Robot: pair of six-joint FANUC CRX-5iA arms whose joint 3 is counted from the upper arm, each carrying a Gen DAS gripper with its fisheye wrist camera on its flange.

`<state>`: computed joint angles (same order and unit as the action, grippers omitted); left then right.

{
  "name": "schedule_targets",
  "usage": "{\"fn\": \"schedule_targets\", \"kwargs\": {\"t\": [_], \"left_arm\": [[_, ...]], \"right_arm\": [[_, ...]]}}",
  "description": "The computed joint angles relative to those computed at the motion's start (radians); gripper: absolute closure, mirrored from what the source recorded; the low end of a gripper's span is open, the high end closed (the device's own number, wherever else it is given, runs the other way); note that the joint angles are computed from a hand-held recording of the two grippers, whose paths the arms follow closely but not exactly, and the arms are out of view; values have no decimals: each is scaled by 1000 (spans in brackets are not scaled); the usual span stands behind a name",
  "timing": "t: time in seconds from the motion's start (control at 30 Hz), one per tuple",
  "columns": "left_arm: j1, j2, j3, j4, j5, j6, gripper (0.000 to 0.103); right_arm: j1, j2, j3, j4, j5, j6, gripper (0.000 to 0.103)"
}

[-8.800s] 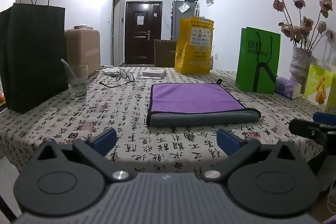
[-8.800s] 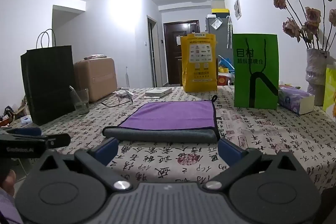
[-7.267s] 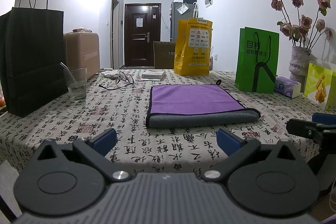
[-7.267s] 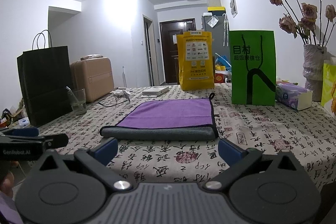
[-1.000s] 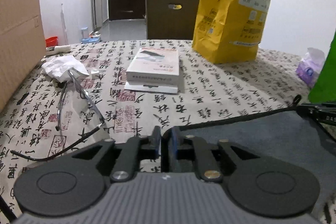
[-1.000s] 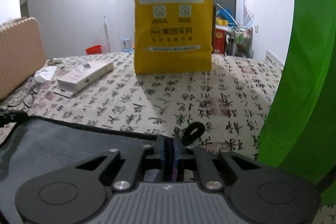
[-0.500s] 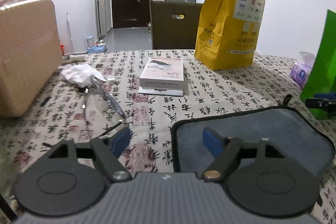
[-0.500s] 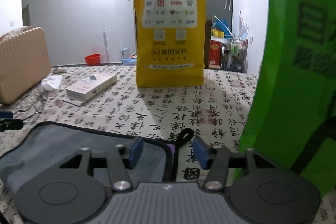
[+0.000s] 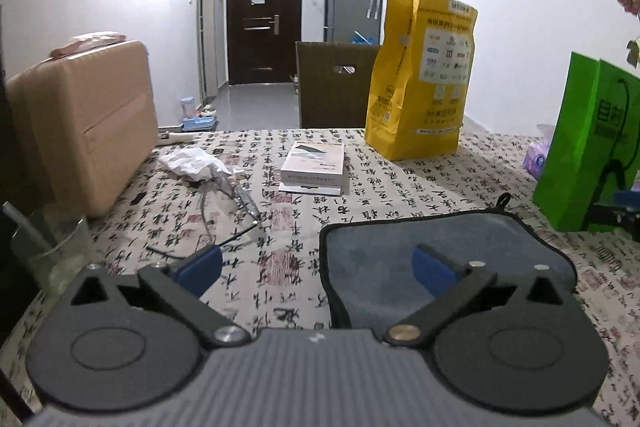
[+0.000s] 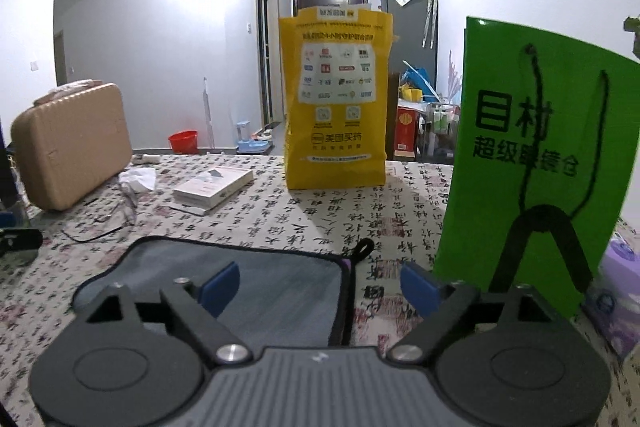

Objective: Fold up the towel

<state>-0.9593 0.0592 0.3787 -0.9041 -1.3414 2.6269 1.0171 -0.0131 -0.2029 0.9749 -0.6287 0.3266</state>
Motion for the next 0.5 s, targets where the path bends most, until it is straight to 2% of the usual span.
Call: {"fn": "schedule_targets", "kwargs": {"t": [0.1,0.17,0.5], "left_arm": [[-39,-4,0,-25,-29,26,0],[-68,-5,-1,-49,-48,43,0],[-208,11,21,-154,-165,111,0]], "right_arm": [[26,-35,-37,33,-12,-37,9],[46,-51,-56,59,-33,-63,0],[129,-141,-152,149,-95,-188,0]]}}
